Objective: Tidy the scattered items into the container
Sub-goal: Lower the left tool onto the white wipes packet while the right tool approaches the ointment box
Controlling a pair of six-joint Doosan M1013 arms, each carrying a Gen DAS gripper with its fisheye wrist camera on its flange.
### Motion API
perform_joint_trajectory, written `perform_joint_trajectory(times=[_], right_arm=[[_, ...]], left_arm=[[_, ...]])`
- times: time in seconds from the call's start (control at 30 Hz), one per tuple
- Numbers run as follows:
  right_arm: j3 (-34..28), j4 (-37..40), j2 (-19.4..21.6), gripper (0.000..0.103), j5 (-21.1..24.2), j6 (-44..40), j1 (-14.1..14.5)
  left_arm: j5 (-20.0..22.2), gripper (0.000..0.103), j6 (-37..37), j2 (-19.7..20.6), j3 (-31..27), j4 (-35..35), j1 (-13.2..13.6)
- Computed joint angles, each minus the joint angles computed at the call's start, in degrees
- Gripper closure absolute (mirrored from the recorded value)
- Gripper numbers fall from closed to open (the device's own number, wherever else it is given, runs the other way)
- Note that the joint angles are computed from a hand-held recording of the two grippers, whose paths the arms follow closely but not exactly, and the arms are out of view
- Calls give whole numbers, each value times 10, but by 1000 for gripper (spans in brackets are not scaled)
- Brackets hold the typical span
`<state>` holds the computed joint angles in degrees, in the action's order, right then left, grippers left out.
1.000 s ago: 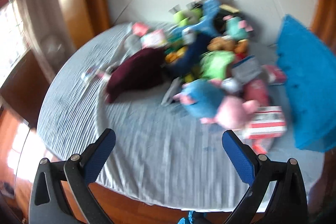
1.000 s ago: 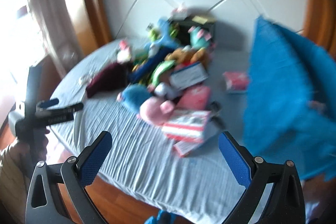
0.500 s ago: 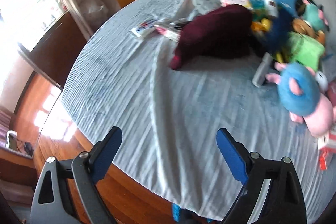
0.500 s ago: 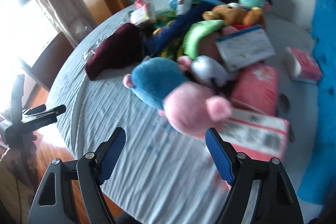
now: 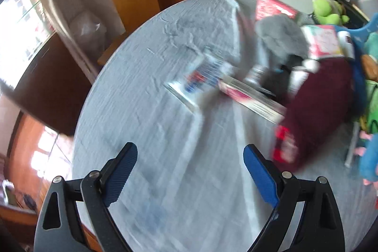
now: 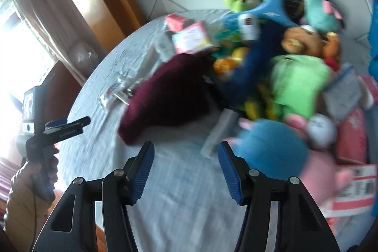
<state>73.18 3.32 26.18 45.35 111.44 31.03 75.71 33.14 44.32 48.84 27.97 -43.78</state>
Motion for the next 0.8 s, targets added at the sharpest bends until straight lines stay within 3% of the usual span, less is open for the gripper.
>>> perform_joint_trajectory(times=[0.17, 0.33, 0.43, 0.57, 0.8], right_arm=[[-104, -12, 69, 48, 46, 28, 28], [-186, 12, 127, 47, 69, -32, 48], [-233, -9, 162, 47, 97, -21, 60], [-309, -9, 213, 47, 149, 17, 64], [-451, -83, 307, 47, 252, 141, 66]], left_arm=[[-52, 10, 51, -15, 38, -38, 33], [-68, 10, 68, -19, 58, -43, 41], [-89, 10, 94, -18, 58, -69, 48], [-84, 10, 175, 13, 12, -102, 61], [-91, 10, 333, 73, -67, -170, 83]])
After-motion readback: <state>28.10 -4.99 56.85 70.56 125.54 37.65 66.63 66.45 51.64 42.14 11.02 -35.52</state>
